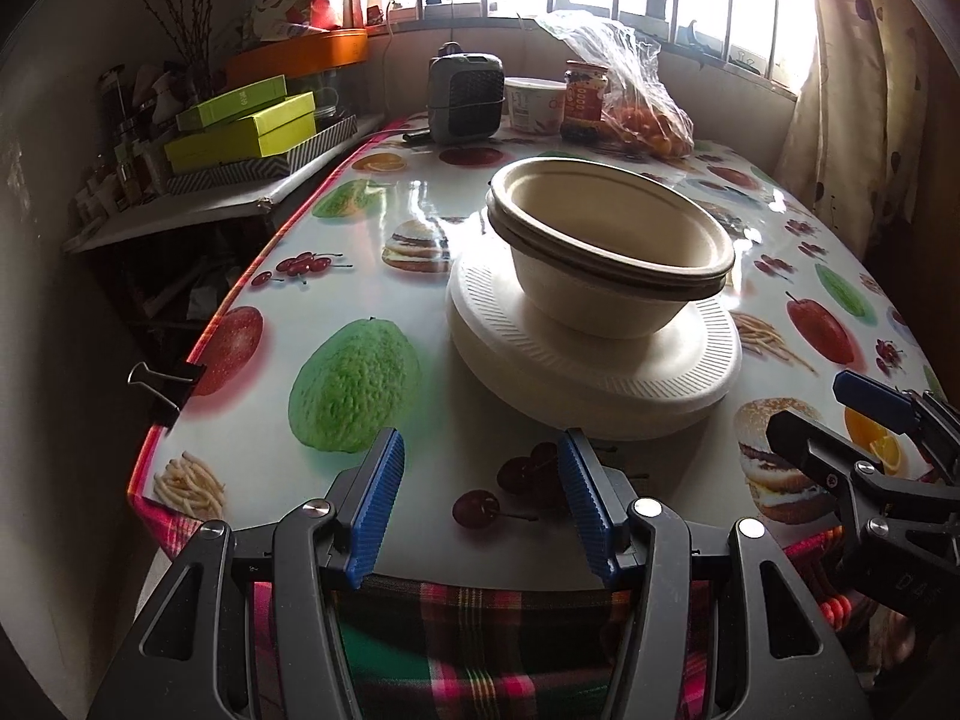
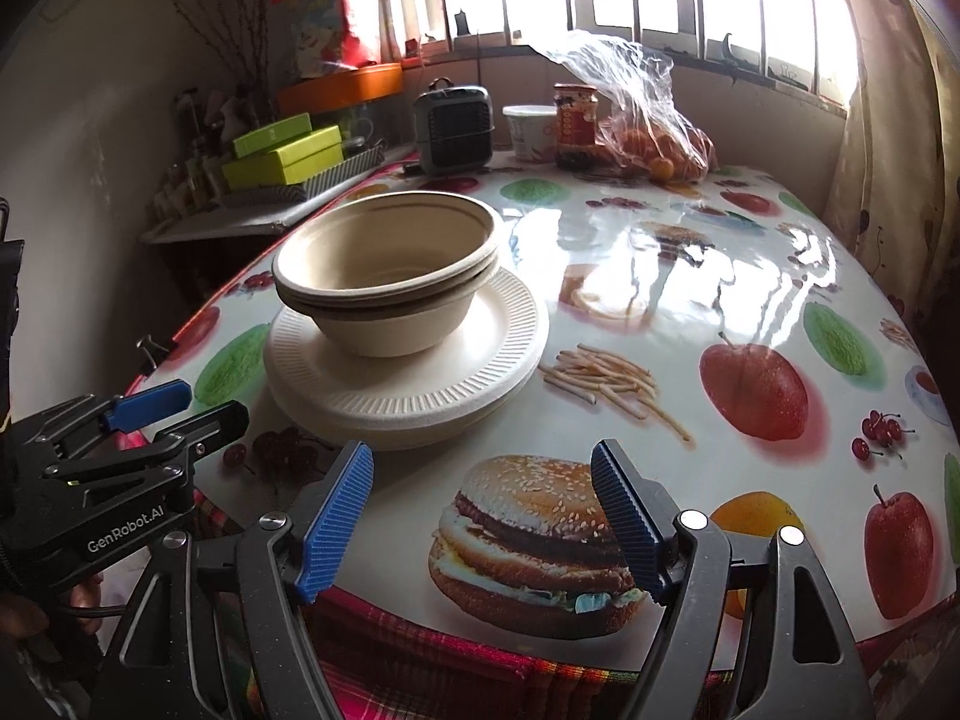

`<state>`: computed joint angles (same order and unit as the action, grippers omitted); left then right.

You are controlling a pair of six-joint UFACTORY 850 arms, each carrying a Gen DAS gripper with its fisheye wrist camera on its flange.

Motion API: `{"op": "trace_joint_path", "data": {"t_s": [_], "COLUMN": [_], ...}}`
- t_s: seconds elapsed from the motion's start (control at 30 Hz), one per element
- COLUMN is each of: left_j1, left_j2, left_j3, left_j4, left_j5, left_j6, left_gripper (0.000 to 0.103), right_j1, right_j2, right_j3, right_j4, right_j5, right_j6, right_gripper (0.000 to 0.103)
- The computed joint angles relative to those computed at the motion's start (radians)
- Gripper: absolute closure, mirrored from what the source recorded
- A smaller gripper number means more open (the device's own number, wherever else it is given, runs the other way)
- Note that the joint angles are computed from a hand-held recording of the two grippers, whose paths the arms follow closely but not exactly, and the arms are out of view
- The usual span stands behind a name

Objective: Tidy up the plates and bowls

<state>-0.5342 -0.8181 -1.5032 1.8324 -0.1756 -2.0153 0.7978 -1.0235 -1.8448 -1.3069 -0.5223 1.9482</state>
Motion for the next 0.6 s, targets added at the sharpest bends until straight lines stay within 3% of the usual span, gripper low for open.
{"op": "trace_joint_path", "data": {"t_s": [0.13,0.37,0.6], "left_j1": [-0.003,0.001,-0.002], "left_j2": [-0.008,-0.036,-0.047], "left_j3": [-0.007,-0.044,-0.058], "left_j4": [-0.078,-0.424,-0.491], "left_j5": [0.000,0.010,0.001], "left_j6": [0.081,0.415,0.483], "left_gripper": [0.049,0.049,0.049], "right_j1": [-0.004,-0.008,-0.016], "right_j2": [-0.022,-0.043,-0.059], "right_j3": [-0.027,-0.056,-0.078], "right_j4": [0.079,0.142,0.196], "right_j5": [0.008,0.013,0.016], "right_j6": [-0.068,-0.127,-0.171], "right_gripper": [0.027,0.023,0.023]}}
